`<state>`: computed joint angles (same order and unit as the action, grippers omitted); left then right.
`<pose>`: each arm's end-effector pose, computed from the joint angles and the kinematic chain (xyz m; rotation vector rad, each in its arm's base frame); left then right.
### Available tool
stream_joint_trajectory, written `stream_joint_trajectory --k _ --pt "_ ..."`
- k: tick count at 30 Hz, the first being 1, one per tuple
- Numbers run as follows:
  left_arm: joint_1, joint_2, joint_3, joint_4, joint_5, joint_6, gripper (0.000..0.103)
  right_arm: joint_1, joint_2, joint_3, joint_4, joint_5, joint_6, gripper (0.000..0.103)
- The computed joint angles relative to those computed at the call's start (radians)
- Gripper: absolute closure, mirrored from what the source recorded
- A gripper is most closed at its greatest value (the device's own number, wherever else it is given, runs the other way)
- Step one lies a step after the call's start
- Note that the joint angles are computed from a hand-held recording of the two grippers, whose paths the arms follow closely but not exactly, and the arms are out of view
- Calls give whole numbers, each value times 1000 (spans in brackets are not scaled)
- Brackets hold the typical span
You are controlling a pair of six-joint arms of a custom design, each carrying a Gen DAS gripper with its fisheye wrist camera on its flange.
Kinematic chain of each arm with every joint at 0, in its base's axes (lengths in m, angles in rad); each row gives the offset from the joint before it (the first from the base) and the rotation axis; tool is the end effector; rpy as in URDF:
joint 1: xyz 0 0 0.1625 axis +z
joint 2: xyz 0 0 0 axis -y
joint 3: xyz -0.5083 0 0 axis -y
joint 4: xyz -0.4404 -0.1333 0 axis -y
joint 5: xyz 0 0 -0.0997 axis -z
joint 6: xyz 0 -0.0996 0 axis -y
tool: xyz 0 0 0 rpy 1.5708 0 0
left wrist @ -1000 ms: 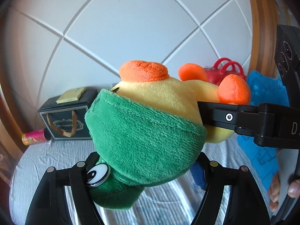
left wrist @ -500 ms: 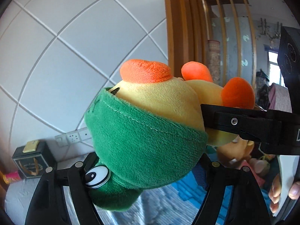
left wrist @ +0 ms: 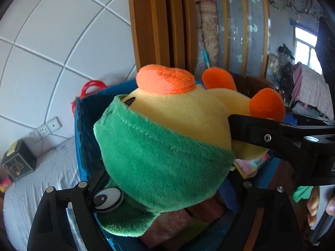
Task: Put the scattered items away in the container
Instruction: 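Lift the duck plush with both tools and carry it over the blue box, then release the duck plush into the box and withdraw both tools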
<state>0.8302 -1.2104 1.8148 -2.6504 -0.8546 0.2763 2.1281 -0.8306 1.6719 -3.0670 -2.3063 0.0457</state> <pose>-0.3018 -0.6246 0.3667 0.9945 2.2387 -0.7850 0.4586 -0.6102 0.2116 0.3063 -2.4247 1.0633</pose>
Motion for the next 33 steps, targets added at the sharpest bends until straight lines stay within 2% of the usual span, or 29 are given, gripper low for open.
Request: stream_joint_trajectory --k 3,4,9,13,14,16,17,21,25,29,33 --pt "-16 9 48 -1 98 -63 15 -47 -32 56 44 62 29 16" --pt "-19 6 58 3 104 -80 15 -61 -40 73 48 86 33 16" --pt "-31 -25 106 14 127 -152 15 -61 -54 106 33 94 2 16" --pt "-38 -68 157 -31 158 -133 14 -39 -55 125 -61 94 -19 14" --pt "-43 -85 170 -52 160 -126 14 -27 -54 130 -89 85 -24 12" --pt "-51 -118 195 -92 165 -111 13 -5 -45 126 -118 60 -38 2" --pt "-56 -136 202 -109 168 -107 12 8 -42 127 -133 46 -44 0" --pt "-83 -218 251 -159 198 -99 5 65 -24 135 -192 -9 -60 0" --pt "-111 -305 310 -193 265 -109 1 135 2 149 -234 -74 -71 0" --pt "-143 -425 376 -132 332 -190 1 207 31 187 -331 -84 -122 0" --pt "-183 -540 415 15 386 -291 1 271 62 208 -353 -157 -90 0"
